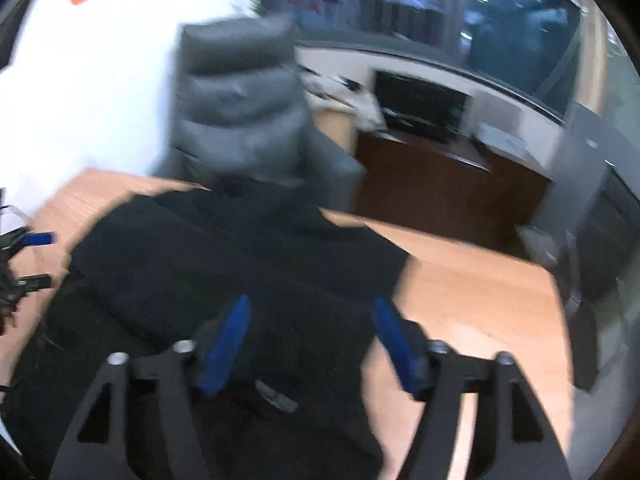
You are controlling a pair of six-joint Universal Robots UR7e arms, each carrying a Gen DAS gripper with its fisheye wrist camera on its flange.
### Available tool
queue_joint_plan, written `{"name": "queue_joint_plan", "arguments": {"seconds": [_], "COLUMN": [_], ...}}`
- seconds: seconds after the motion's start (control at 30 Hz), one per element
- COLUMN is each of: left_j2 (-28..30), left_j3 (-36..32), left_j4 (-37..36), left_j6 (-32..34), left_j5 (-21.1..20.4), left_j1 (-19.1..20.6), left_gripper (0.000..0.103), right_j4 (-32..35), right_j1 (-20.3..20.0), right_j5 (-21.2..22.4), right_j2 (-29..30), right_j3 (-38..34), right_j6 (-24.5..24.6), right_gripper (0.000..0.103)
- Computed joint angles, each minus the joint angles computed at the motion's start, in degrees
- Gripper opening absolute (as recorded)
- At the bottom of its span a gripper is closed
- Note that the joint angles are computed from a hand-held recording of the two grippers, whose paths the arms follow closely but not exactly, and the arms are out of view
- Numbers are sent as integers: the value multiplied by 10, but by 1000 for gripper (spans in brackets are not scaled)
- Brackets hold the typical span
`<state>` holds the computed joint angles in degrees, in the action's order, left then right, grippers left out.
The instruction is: Fold clothes
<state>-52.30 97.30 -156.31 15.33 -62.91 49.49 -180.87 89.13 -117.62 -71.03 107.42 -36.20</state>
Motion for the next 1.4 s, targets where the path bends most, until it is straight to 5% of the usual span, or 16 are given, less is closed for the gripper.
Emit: {"name": "queue_joint_plan", "arguments": {"seconds": [0.13, 0.3, 0.4, 0.5, 0.6, 0.7, 0.9, 1.07, 1.23, 1.4], "left_j2": [68, 89, 74, 80, 57, 0, -165, -286, -338, -370], "left_j3": [-78, -74, -62, -71, -68, -42, 35, 82, 115, 169], "left_j4": [82, 75, 49, 85, 116, 136, 278, 489, 614, 635], "left_j6": [-52, -29, -29, -36, -62, -127, -302, -499, -565, -581], "left_j5": [-12, 2, -33, -8, -2, 7, 104, 174, 139, 68], "left_j1": [31, 39, 45, 47, 27, 7, -58, -114, -149, -144], "left_gripper": [103, 103, 103, 98, 99, 99, 101, 102, 102, 102], "right_j4": [53, 23, 3, 2, -13, -32, 108, 307, 411, 499], "right_j1": [-22, -60, -63, -54, -20, 14, 111, 130, 96, 28], "right_j5": [-3, -35, -30, -63, -85, -80, -188, -238, -154, -121], "right_j2": [75, 69, 48, 47, 15, -68, -237, -399, -522, -647], "right_j3": [-49, -18, 10, 23, 45, 112, 207, 238, 276, 318], "right_j6": [47, 69, 45, 8, 32, 87, 209, 306, 295, 241], "right_gripper": [69, 40, 42, 41, 44, 70, 70, 70, 70, 70]}}
